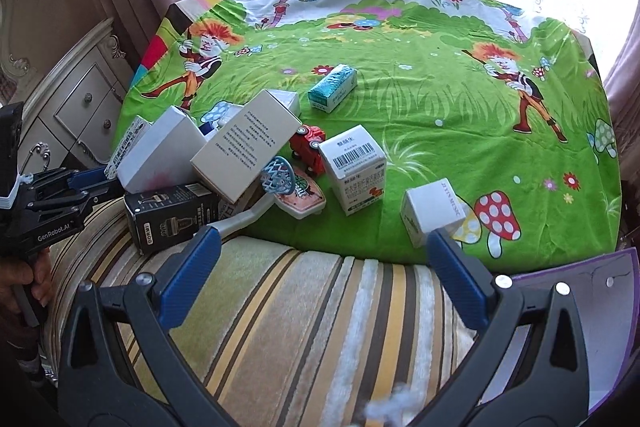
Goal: Organize rigid objects
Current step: 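Grasp the white barcode box with the right gripper while the left gripper grasps a white-blue medicine box, then carry both boxes to the purple box and open both grippers to drop them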
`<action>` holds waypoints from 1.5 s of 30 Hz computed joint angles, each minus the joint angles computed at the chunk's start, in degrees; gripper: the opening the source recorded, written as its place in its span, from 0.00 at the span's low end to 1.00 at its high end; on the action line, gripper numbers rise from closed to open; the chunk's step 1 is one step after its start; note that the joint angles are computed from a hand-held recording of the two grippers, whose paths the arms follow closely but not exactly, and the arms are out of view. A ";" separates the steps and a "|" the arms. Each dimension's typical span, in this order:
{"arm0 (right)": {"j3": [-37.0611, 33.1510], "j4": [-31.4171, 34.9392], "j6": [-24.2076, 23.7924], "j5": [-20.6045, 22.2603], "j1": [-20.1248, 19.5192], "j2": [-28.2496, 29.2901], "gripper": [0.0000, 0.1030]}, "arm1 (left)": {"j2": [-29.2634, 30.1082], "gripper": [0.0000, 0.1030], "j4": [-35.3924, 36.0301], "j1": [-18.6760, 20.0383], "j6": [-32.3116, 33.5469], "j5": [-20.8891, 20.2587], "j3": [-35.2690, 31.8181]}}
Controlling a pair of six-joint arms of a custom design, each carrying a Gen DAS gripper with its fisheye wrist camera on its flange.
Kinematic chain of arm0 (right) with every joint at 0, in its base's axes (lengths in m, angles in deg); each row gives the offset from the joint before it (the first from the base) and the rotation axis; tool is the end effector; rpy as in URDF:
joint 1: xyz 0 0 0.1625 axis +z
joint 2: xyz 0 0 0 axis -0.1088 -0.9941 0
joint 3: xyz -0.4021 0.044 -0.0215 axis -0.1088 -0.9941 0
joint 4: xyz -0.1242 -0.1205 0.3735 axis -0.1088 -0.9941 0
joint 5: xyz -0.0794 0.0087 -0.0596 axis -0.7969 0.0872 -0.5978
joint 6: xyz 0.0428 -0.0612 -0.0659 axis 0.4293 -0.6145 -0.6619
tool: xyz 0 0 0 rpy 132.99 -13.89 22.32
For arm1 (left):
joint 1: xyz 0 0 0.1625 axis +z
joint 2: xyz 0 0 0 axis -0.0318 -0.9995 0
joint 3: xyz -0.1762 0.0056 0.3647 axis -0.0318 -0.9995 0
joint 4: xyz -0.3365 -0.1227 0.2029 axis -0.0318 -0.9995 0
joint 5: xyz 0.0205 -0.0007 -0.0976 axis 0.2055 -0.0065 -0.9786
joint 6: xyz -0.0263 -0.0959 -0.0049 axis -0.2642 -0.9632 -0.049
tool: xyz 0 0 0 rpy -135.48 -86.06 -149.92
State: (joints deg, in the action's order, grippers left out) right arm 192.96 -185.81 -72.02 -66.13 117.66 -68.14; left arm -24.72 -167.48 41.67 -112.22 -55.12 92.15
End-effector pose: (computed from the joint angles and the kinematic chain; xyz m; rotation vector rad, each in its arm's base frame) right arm 0.2723 -0.4730 0.1898 0.6747 -2.4632 0.5806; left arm -0.1892 -0.4291 0.2695 0.4151 2.3553 -0.6749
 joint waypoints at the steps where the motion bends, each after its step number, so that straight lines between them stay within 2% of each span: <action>1: -0.79 -0.01 -0.60 -0.09 -0.15 0.71 1.00 | -0.09 0.34 -0.15 -0.04 -0.02 0.06 0.06; 7: -5.83 -0.55 -5.55 -2.56 -0.68 5.63 1.00 | -0.95 0.34 -1.67 -0.20 -0.60 0.42 0.71; 11: -9.32 2.48 -6.81 -4.49 -1.65 8.46 0.96 | -1.69 0.34 -2.41 -0.20 -1.23 0.65 0.99; 14: -11.17 5.61 -5.68 -4.57 -2.65 9.48 0.81 | -1.74 0.34 -3.28 -0.17 -1.16 0.62 1.10; 16: -11.58 6.70 -5.04 -4.27 -3.07 9.71 0.57 | -1.66 0.34 -3.72 -0.19 -1.26 0.79 1.12; 17: -11.65 7.37 -4.58 -4.06 -3.25 9.65 0.49 | -1.66 0.34 -3.95 -0.23 -1.39 0.94 1.15; 28: -8.27 -2.90 -5.42 0.81 -3.30 6.04 0.48 | -2.38 0.33 -3.81 -1.90 -4.84 4.63 0.99; 36: -4.18 -8.66 -4.75 3.21 -2.56 0.03 0.48 | -2.01 0.33 -4.89 -4.71 -4.90 6.64 -0.25; 41: 0.13 -9.46 -3.10 2.36 -3.10 -5.17 0.48 | 0.44 0.33 -8.88 -6.70 -2.42 3.42 -0.40; 45: 4.22 -9.77 -2.24 1.46 -4.04 -10.00 0.48 | 3.97 0.33 -12.72 -7.89 -0.70 -2.05 -0.41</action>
State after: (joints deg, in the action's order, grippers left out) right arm 197.18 -195.58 -74.26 -64.68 113.62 -78.14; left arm -20.74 -180.21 33.78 -112.92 -57.17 91.74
